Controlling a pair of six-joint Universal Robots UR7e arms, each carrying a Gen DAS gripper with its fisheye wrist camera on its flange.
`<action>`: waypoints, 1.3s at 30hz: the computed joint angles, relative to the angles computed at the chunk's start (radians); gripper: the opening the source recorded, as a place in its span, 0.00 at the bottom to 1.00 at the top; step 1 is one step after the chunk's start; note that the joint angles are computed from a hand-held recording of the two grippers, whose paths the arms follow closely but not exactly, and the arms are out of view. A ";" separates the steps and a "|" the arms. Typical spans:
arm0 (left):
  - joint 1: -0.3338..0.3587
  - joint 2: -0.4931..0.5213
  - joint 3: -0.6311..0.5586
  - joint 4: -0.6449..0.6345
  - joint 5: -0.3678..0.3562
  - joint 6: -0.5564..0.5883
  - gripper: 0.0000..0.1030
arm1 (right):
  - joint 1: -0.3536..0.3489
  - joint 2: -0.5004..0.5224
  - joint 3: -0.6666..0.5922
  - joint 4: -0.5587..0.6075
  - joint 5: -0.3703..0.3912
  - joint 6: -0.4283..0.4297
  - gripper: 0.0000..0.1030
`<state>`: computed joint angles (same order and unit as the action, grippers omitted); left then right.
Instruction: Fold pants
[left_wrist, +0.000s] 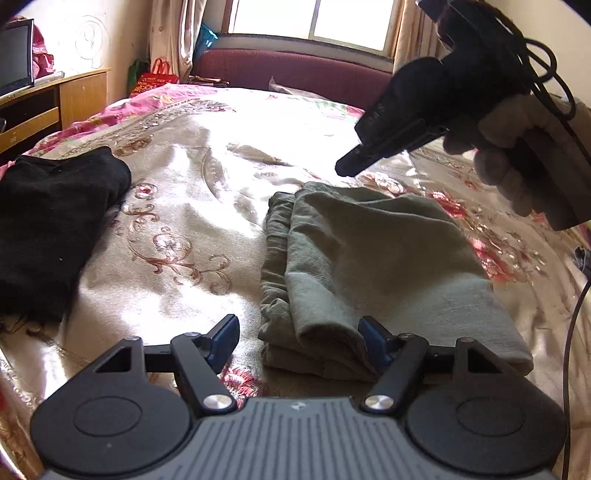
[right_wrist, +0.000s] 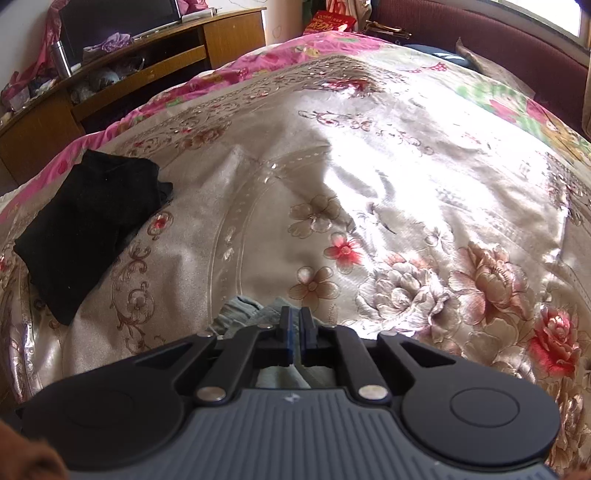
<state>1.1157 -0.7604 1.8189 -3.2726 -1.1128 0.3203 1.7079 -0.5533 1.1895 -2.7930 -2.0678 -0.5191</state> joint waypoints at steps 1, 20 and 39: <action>-0.004 -0.004 0.014 -0.036 -0.001 0.007 0.82 | -0.003 -0.013 0.009 0.011 0.013 -0.007 0.08; 0.014 0.039 -0.068 0.036 -0.074 0.003 0.83 | -0.002 0.046 -0.080 0.249 -0.084 -0.263 0.34; 0.005 0.054 -0.048 -0.041 -0.064 0.073 0.67 | -0.011 0.060 -0.129 0.347 0.033 -0.368 0.30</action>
